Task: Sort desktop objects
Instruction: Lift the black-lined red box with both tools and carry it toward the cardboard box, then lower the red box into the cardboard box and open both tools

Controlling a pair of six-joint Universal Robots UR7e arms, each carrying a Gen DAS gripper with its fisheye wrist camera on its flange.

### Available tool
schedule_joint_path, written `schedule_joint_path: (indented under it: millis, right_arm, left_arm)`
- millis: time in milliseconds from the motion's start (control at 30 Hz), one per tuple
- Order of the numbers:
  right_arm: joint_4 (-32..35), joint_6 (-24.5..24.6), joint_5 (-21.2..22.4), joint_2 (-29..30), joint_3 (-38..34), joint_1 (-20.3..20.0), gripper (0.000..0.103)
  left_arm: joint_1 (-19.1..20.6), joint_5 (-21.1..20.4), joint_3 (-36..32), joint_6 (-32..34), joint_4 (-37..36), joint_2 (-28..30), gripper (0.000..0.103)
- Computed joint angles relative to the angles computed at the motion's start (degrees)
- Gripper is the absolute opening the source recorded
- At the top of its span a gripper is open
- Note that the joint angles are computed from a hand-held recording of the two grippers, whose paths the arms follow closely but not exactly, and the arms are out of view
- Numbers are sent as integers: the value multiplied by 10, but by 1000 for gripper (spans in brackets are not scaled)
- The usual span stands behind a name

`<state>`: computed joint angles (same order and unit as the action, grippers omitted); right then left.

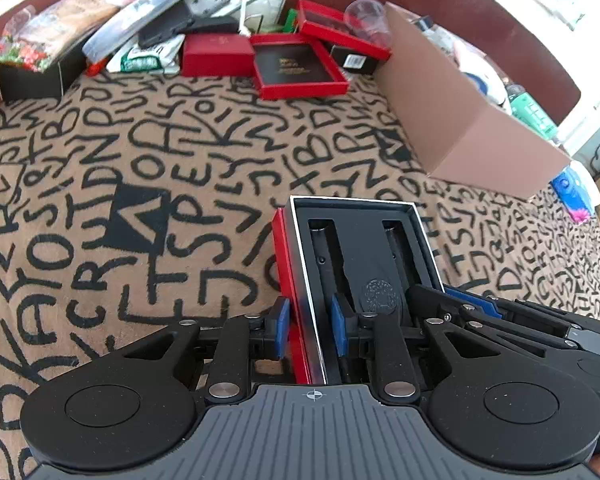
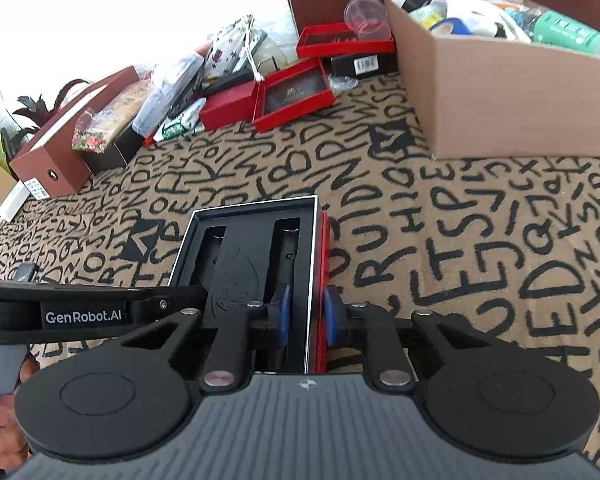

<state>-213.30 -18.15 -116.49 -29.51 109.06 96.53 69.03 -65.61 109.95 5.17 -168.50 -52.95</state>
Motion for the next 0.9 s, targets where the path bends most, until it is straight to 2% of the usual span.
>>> schedule_joint_path:
  millis: [167,367,667,900]
  right_arm:
    - [-38,-25,1,-12,8,8,20]
    - [-70,-49,13,-38,2,3,20]
    - [-87,-93,23,-92,-25,-9,20]
    - [-67,-147,12,-108,-98,-19,20]
  left_arm:
    - [-22,1,1,12,-28,-2,37]
    - [-48,-13,-36,22,-46,21,37]
    - [-86,-49,-142,38,-40,89,37]
    - [-107,-72,-248,37,-13,162,35]
